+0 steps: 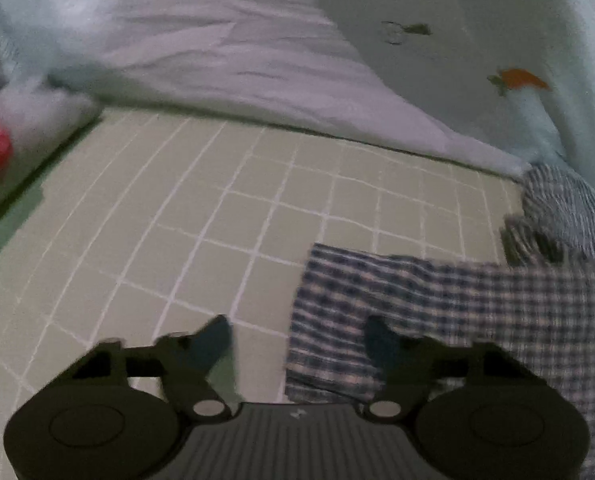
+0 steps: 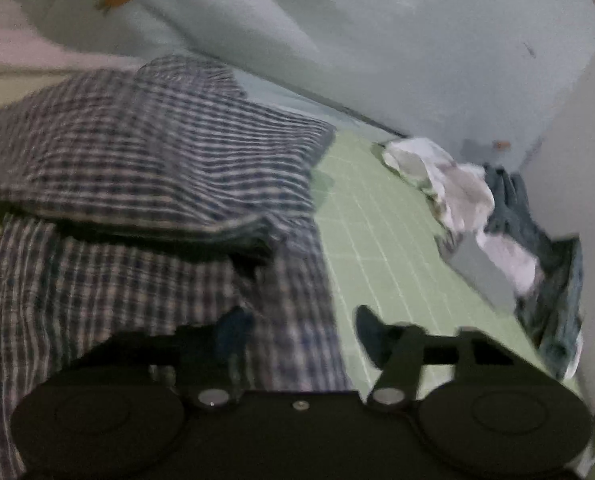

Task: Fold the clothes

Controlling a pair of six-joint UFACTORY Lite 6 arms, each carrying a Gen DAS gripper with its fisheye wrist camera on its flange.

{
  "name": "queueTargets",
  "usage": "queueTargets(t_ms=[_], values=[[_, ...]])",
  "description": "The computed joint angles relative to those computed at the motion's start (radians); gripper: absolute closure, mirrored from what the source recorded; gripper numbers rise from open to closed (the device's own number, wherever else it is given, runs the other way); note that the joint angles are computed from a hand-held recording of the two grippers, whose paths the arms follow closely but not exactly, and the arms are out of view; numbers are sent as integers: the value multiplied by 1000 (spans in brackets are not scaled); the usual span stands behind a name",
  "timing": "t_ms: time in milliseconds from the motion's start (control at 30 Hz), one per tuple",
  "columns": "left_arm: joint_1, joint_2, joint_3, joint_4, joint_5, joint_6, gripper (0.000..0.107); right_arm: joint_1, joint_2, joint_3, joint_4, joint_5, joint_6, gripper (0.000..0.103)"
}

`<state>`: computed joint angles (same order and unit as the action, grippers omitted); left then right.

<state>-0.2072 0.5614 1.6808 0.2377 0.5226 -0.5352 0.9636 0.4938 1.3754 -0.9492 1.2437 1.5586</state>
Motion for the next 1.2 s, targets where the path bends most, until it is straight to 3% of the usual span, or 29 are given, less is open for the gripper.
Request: queueTargets(t_ms=[33,67,100,167,333,433,533,567,633,700,800,867,1033,1200], values=[[-3,-8,-15,-11,-23,30,67,2,29,31,-2,13,-21,70],[2,-15,-29,-57,-47,86,82,5,56,61,-4,29,-38,85],[4,-16,-33,-93,-62,125,87,7,84,92,-7,46,-56,94],[10,-21,-33,-141,-75,171,102,14,108,122,-20,81,-52,99],[81,-152,-48,-401,-96,361,103,34,109,171,-58,208,-7,101],[155,-291,-67,-674,-91,604,103,61,93,197,-98,295,30,101],[197,-420,-140,-732,-136,684,103,89,102,221,-135,308,27,101],[210,-439,-160,-692,-143,649,103,93,103,218,-138,278,28,100],[240,-424,-191,-596,-126,545,103,80,101,205,-103,158,-2,89],[267,-373,-210,-521,-98,463,103,57,101,200,-29,14,-60,53],[289,-308,-268,-464,-99,444,103,54,55,146,4,-134,-32,40],[313,-291,-306,-528,-96,492,102,50,-13,81,-20,-191,35,28],[323,-264,-345,-558,-111,517,102,-50,-187,-60,-127,-353,201,20],[331,-217,-319,-587,-123,561,101,-401,-183,-82,-231,-720,335,20]])
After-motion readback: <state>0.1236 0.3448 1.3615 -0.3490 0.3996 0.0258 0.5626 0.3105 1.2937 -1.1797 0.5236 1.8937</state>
